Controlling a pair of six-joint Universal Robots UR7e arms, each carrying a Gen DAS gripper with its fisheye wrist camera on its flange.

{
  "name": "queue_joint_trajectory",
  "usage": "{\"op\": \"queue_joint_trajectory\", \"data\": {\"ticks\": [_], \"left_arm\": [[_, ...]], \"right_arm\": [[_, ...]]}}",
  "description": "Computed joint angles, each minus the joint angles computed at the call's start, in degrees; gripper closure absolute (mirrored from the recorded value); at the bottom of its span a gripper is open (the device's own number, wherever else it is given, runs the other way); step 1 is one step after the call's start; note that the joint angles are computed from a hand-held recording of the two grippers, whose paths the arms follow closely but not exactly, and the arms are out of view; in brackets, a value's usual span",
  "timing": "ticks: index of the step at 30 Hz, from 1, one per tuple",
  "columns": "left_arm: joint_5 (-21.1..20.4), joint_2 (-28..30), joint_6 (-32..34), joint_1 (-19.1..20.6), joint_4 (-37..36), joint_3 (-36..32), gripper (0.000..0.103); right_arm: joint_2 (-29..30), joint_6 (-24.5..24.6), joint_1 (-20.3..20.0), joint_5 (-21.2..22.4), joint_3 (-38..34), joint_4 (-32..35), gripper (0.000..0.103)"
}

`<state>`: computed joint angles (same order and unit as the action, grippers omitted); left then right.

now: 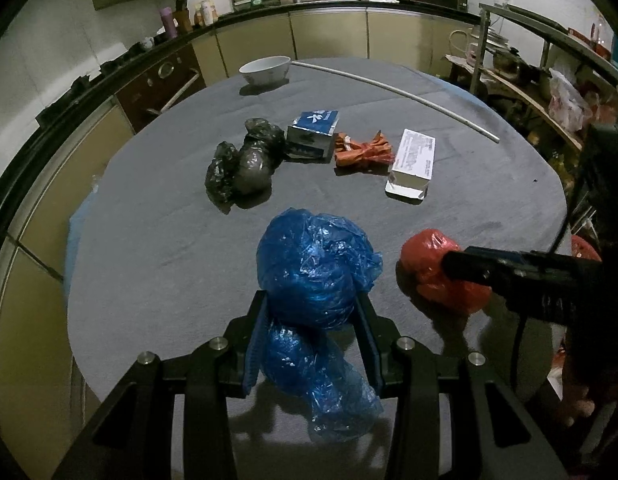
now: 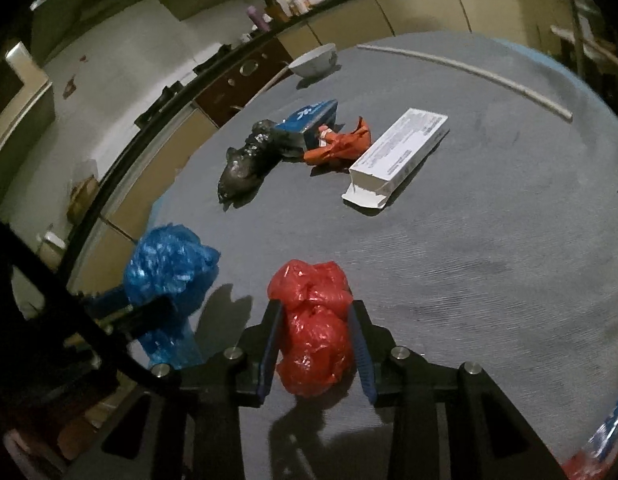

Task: Collect trash
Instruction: 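Lift the red bag and blue bag off the table with both tools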

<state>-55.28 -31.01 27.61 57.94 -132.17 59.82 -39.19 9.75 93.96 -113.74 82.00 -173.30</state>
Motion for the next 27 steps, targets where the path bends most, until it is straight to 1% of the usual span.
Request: {"op": "queue_joint_trajectory", "data": {"ticks": [3,5,6,7,8,9,10,12,16,23,27], "left_arm": [[0.32,-0.23,0.33,0.02,-0.43,0.35,0.060],[0.43,-0.36,0.06,0.05,-0.40,0.46,0.060],[0.42,-0.43,-0.07,0.09,-0.30,0.48,0.060],[0.44,-0.43,0.01,0.13,-0.35,0.45,0.060],[0.55,-0.45,0.13,0.16,-0.56,0.54,0.060],[0.59,-0.42,0.12,0.20,-0.53,0.50,0.060],[0.55,-0.39,-0.20,0.28,-0.16,0.36,0.060],[0.56,-0.34,-0.24,0.35,0.01,0.28,0.060],[0.54,-0.33,-0.43,0.31,0.14,0.22,0.060],[0.30,-1.00,0.35,-0.03,-1.17,1.27,0.060],[0.15,-1.52,0.48,-0.30,-1.38,2.02,0.060]], "right_arm": [[0.93,0.56,0.01,0.31,-2.15,2.23,0.062],[1.67,1.15,-0.05,0.15,-3.38,3.57,0.045],[1.96,1.42,-0.16,0.27,-3.77,3.85,0.044],[2.30,1.03,-0.33,0.85,-4.03,3.63,0.044],[2.70,-0.38,-0.42,1.25,-4.22,2.87,0.045],[2.96,-1.02,-0.39,0.93,-4.44,2.74,0.054],[3.37,-1.45,-0.39,0.27,-4.95,3.11,0.057],[3.56,-1.95,-0.40,0.22,-4.80,1.88,0.058],[3.30,-2.46,-0.06,-1.26,-3.89,0.22,0.058],[0.34,-3.25,0.78,-1.19,1.02,-3.81,0.058],[-1.69,-4.70,1.70,-0.80,4.41,-7.21,0.058]]}}
